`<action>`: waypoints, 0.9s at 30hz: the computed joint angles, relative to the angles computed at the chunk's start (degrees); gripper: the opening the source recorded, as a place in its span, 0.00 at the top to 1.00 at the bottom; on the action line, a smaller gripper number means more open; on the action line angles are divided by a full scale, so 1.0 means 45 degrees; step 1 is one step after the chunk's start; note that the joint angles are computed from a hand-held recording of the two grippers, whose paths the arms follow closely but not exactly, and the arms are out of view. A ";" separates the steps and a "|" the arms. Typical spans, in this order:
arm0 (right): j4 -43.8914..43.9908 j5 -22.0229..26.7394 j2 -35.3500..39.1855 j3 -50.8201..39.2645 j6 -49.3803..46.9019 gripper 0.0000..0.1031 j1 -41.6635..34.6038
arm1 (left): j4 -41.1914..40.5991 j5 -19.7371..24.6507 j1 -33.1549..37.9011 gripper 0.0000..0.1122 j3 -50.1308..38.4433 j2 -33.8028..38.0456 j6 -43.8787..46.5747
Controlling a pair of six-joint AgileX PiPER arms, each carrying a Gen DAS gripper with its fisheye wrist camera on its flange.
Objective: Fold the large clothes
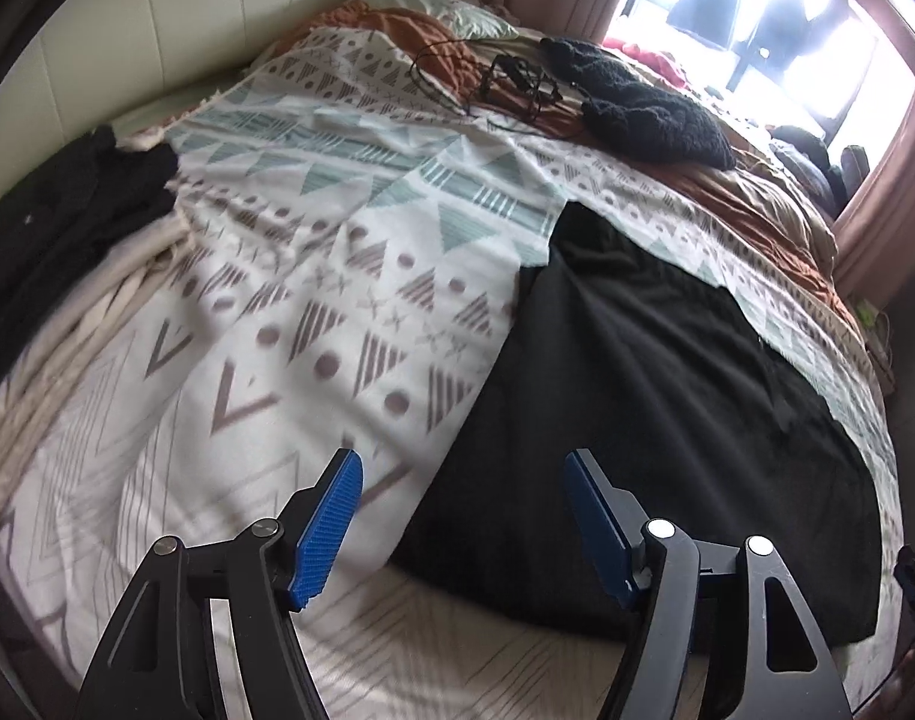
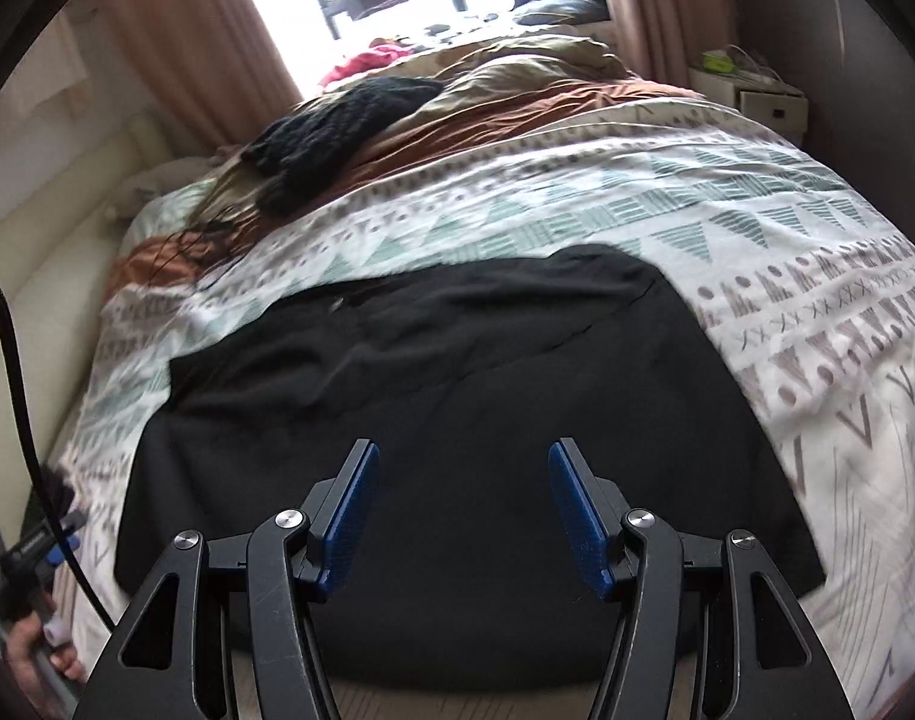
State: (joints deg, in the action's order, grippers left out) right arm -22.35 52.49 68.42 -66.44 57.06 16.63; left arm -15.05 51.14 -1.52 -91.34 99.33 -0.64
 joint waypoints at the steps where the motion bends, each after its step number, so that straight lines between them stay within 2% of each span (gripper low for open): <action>1: -0.0312 0.0198 -0.0093 0.0153 0.0518 0.43 0.0536 | -0.0119 -0.0105 0.0105 0.37 0.0414 -0.0220 0.0141; 6: -0.1713 0.1030 -0.0289 0.0558 0.2738 0.43 0.3166 | -0.0776 -0.0573 0.0641 0.37 0.2100 -0.1206 0.0818; 11: -0.2062 0.1211 0.0098 0.0617 0.3700 0.43 0.4530 | -0.1357 -0.0876 0.1088 0.37 0.3313 -0.1880 0.1306; 17: -0.1311 0.1016 0.1827 -0.0192 0.2911 0.43 0.5041 | -0.1813 -0.1111 0.1460 0.37 0.3929 -0.2147 0.1496; 22: -0.1145 0.1468 0.3161 -0.1097 0.2561 0.43 0.5258 | -0.1229 -0.1554 0.1288 0.37 0.4086 -0.1943 0.0772; 24: -0.1139 0.1575 0.3514 -0.1330 0.2435 0.37 0.5284 | -0.0984 -0.1598 0.1099 0.37 0.4042 -0.1777 0.0553; 27: -0.1248 0.2003 0.4209 -0.1872 0.2316 0.35 0.5279 | -0.0901 -0.1735 0.0908 0.37 0.4019 -0.1628 0.0646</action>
State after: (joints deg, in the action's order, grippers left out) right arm -27.96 61.50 87.36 -74.87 67.49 40.38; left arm -19.10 43.33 2.56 -73.25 92.01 2.27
